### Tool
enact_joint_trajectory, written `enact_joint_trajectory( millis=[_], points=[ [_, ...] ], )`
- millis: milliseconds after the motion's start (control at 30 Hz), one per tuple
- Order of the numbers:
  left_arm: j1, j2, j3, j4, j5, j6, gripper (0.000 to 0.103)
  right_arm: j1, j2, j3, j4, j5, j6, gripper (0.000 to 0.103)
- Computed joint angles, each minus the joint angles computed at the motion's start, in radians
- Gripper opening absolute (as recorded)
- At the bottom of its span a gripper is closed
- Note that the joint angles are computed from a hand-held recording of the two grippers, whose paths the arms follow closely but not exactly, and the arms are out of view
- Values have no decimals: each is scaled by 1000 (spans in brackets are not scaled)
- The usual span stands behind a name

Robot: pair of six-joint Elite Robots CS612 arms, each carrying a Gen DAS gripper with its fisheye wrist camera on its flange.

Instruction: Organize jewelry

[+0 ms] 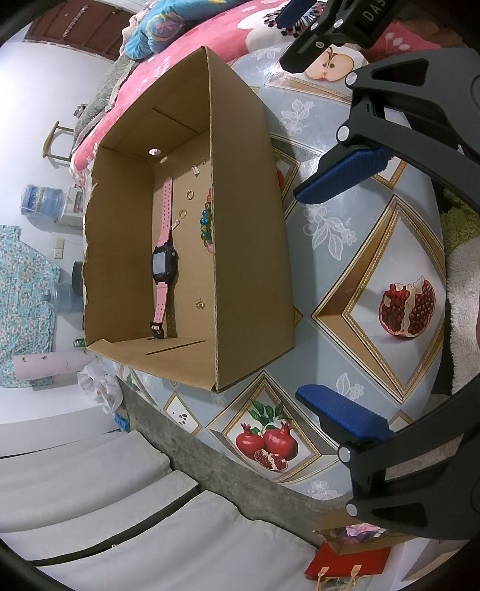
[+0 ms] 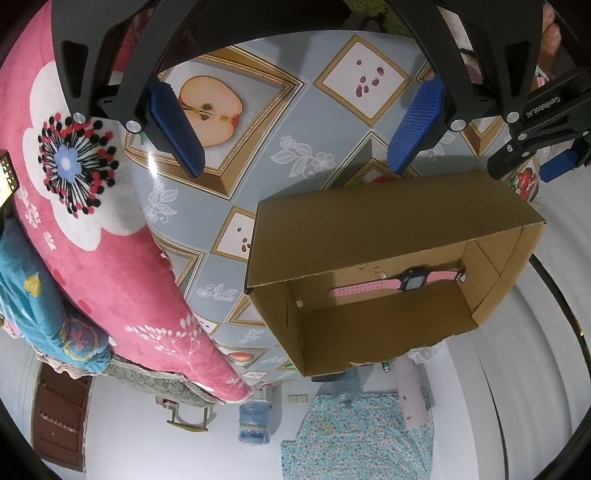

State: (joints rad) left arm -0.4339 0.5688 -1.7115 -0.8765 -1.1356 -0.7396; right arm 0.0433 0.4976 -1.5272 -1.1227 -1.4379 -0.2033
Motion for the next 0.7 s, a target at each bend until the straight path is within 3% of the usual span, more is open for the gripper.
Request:
enact_joint_trajectory(
  millis=[700],
  points=[
    [-1, 0, -2, 7, 2, 0, 95, -1, -1, 2, 2, 3, 0, 96]
  ],
)
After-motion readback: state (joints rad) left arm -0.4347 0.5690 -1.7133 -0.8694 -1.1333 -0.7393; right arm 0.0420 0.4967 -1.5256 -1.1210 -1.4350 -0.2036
